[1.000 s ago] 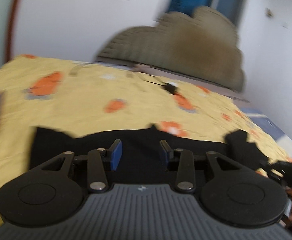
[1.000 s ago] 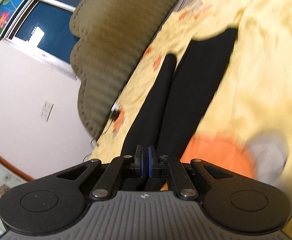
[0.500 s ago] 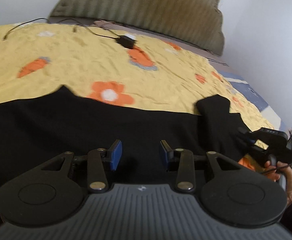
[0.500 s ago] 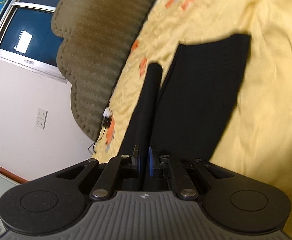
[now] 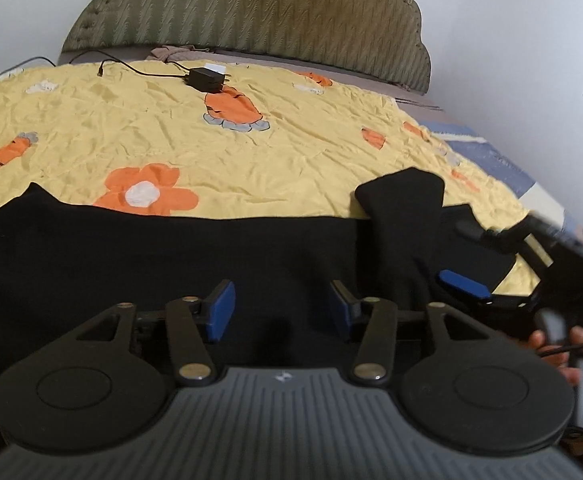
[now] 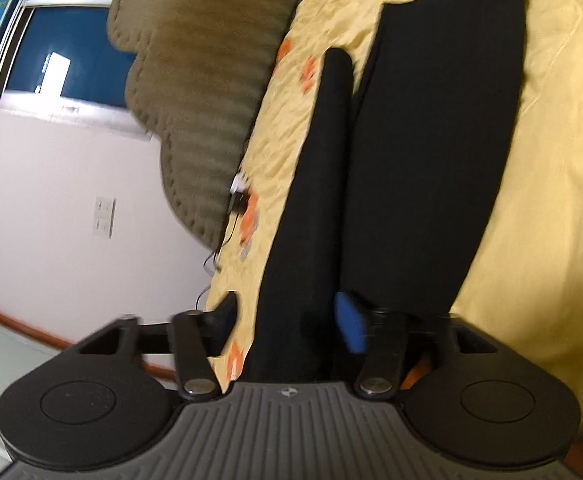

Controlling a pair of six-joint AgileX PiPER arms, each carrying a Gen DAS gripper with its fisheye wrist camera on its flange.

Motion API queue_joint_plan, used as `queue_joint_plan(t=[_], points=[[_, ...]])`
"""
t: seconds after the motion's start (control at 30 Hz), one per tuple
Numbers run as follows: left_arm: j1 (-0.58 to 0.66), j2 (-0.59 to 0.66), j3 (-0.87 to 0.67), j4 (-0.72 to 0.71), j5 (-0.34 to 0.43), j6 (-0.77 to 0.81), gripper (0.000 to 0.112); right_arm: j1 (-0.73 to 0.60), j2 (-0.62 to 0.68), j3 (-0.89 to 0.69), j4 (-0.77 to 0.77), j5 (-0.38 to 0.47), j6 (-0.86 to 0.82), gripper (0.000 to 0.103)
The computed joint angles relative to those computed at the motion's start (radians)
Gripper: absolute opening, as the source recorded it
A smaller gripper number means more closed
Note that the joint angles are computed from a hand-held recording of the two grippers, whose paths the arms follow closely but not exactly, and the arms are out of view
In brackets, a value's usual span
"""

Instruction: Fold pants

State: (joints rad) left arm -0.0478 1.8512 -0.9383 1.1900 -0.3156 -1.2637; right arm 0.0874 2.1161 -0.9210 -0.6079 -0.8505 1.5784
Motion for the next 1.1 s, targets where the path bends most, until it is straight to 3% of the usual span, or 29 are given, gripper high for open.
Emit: queue_joint_plan(t=[0.07, 0.17, 0.27, 0.33, 0.4, 0.5, 0.6, 0.7, 0.8, 0.93, 1.03, 1.1], points=[[0.002, 0.017, -0.002, 0.001, 0.000, 0.000, 0.051, 0.019, -0.017, -0.019, -0.024, 0.056, -0.008, 0.070], [0.008, 0.048, -0.015, 0.018, 0.004, -0.033, 0.051, 0.017, 0.019, -0.068, -0.056, 0.014, 0.058, 0.082], [0.017, 0.068, -0.005, -0.039, -0.011, 0.030, 0.051, 0.012, 0.062, -0.086, -0.007, -0.098, 0.052, 0.085], [0.015, 0.069, 0.009, -0.107, -0.017, 0.116, 0.051, 0.010, 0.084, -0.047, 0.102, -0.244, -0.026, 0.085], [0.003, 0.066, 0.020, -0.173, -0.009, 0.198, 0.052, 0.003, 0.072, -0.013, 0.145, -0.278, -0.047, 0.086], [-0.015, 0.062, 0.040, -0.285, -0.007, 0.343, 0.055, -0.009, 0.000, -0.004, 0.141, -0.088, -0.099, 0.087], [-0.023, 0.065, 0.063, -0.395, -0.029, 0.459, 0.058, -0.082, -0.033, -0.099, 0.019, 0.125, -0.020, 0.087], [-0.026, 0.069, 0.079, -0.466, -0.048, 0.547, 0.059, -0.114, -0.025, -0.194, 0.009, 0.243, -0.042, 0.087], [-0.028, 0.070, 0.084, -0.485, -0.056, 0.568, 0.061, -0.145, 0.017, -0.306, -0.009, 0.298, -0.074, 0.087], [-0.017, 0.073, 0.089, -0.462, -0.077, 0.558, 0.062, -0.181, 0.107, -0.518, -0.333, 0.418, 0.141, 0.087], [-0.011, 0.078, 0.095, -0.467, -0.097, 0.571, 0.065, -0.213, 0.174, -0.634, -0.597, 0.370, 0.352, 0.087], [-0.021, 0.078, 0.101, -0.507, -0.095, 0.615, 0.066, -0.212, 0.197, -0.677, -0.635, 0.368, 0.365, 0.087]])
